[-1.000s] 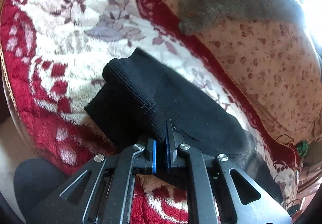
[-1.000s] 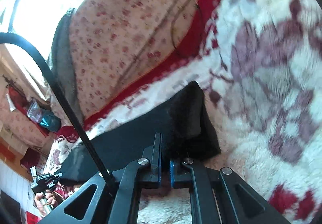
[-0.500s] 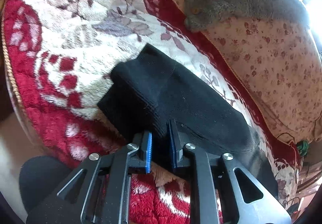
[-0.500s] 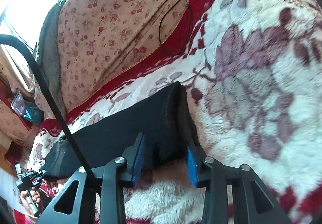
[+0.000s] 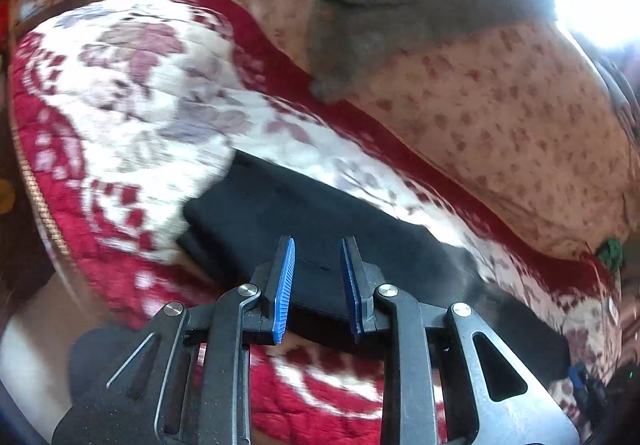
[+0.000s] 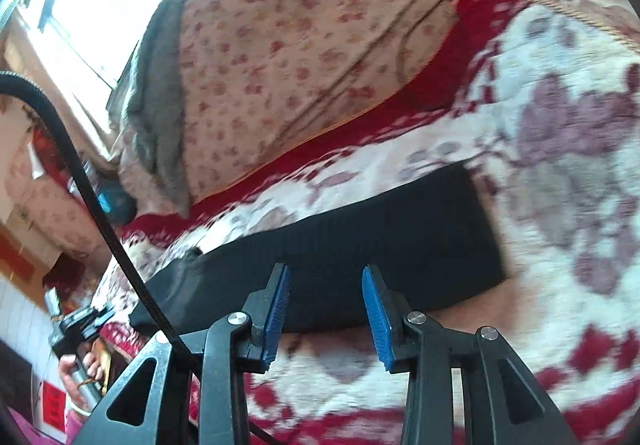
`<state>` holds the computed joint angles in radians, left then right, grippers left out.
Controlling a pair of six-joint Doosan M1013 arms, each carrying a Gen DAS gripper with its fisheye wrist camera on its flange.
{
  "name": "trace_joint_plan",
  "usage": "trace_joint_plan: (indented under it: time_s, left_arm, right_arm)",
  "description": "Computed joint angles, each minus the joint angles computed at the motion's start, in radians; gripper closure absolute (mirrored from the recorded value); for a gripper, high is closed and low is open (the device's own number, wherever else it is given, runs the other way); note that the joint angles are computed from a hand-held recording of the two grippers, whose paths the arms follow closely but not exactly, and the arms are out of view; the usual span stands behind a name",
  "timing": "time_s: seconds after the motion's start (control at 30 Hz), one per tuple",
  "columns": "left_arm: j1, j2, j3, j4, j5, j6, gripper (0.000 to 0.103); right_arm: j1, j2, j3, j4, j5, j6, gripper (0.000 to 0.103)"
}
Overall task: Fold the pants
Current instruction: 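Open both grippers and release the folded black pants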
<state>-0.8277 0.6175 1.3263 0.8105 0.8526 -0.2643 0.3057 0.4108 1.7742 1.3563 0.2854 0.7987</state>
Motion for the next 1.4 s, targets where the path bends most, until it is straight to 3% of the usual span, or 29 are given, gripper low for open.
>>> trace_joint_plan:
  time_s: [0.27,0.4,0.63,0.8,1.1,1.3,1.4]
  left_arm:
    - [-0.003,0.09,-0.131,-0.13,-0.04,0.237,0.081]
    - [-0.008,0.131,-0.189,-0.171,-0.01,0.325,0.081]
    - [-0.014,0.162,-0.218,-0.195,0.03,0.368,0.081]
    - [-0.011,0.16,-0.201,-0.202,0.014,0.351,0.081]
    - [-0.029,0.167,-0.225,-0.173,0.055,0.382,0.081]
    - [-0.033,0.184,-0.278,-0.206,-0.018,0.476,0.081]
    - [-0.022,0.212,-0.336,-0.325,-0.06,0.609,0.079]
  right_arm:
    - [0.05,0.051,-0.075,-0.066,0.076,0.001,0.065]
    - [0.068,0.079,-0.117,-0.096,0.108,0.017,0.063]
    - [0.096,0.128,-0.18,-0.134,0.206,0.026,0.059]
    - [0.108,0.152,-0.208,-0.154,0.247,0.039,0.059]
    - [0.085,0.133,-0.159,-0.066,0.239,0.014,0.055]
    - [0.044,0.08,-0.066,-0.002,0.171,0.022,0.054]
    - [0.027,0.053,-0.027,-0.017,0.135,0.052,0.054]
